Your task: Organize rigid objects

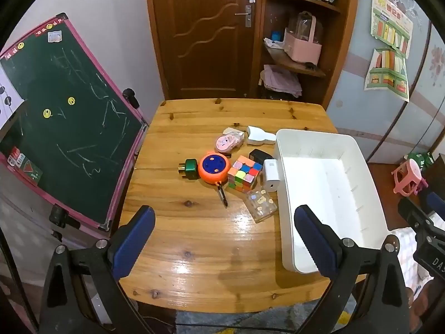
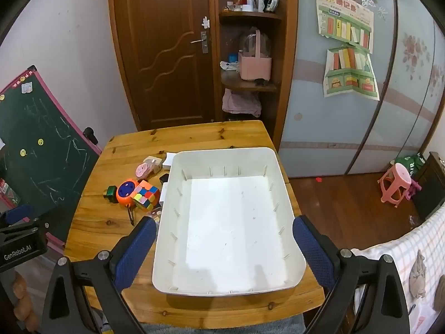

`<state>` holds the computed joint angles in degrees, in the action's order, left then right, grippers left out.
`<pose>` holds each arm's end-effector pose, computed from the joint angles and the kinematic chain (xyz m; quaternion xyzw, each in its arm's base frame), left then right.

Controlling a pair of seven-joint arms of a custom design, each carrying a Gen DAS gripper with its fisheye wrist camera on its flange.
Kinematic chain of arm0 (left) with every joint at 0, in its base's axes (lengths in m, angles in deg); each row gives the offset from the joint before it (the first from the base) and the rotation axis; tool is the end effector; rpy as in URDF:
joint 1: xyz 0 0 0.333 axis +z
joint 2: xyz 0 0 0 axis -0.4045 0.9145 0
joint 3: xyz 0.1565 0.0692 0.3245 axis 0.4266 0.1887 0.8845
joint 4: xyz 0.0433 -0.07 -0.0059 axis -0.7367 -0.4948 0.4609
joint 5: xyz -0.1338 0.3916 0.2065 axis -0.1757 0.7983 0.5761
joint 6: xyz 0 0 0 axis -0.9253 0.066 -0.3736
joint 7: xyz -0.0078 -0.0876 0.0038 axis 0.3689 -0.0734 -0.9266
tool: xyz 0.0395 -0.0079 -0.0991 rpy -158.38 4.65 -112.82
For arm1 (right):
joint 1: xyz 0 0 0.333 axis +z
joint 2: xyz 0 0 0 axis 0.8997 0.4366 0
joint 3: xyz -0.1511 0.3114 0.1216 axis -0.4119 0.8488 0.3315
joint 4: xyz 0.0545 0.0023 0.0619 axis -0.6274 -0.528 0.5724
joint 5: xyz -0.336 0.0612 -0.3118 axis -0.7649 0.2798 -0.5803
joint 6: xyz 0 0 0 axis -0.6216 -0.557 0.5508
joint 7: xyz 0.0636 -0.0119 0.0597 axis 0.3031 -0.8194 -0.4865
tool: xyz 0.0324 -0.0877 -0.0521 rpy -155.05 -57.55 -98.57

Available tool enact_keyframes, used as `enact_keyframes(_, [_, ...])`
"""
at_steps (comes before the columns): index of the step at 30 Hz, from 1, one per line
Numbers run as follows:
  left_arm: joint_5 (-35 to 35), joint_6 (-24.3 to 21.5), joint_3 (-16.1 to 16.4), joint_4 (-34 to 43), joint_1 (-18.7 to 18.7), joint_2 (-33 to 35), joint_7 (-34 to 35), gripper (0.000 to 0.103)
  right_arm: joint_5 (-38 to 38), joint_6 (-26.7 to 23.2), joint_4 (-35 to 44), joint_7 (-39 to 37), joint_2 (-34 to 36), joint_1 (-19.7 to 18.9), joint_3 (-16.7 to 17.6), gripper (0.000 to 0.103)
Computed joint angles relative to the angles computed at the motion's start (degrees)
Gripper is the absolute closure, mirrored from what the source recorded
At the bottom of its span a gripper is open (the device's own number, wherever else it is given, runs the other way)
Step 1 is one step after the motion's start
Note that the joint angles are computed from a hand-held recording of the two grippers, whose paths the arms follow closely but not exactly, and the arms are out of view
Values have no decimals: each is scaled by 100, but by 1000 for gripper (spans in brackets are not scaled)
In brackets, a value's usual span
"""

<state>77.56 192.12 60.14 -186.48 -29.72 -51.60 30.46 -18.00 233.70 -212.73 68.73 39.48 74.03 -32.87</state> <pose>0.4587 -0.2579 0.5819 -0.6828 0.6517 -0.2325 0.2348 0.4504 0.1313 0.5649 -0.6364 0.6748 -0.2625 0.2661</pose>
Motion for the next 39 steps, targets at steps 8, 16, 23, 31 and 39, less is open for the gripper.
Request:
enact_keyframes(8, [-49,-103,31,17,-22,-13,89,3,51,-5,10,-34,22,17,-16,4])
enact_keyframes(16, [-5,-101,1,12,-6,18,71,3,77,19,4,-34,69,31,-20,4])
enact_keyframes(23, [-76,-107,64,-4,-52,-1,119,3,52,-63,-2,15,11,37,16,4])
enact_keyframes(31, [-116,-57,59,-31,-48,-14,169,3,86,-96,1,-4,0,62,1,4])
enact_keyframes(39, [-206,-159,66,53,-108,70,227,2,122,-140,42,-52,4,70,-31,4])
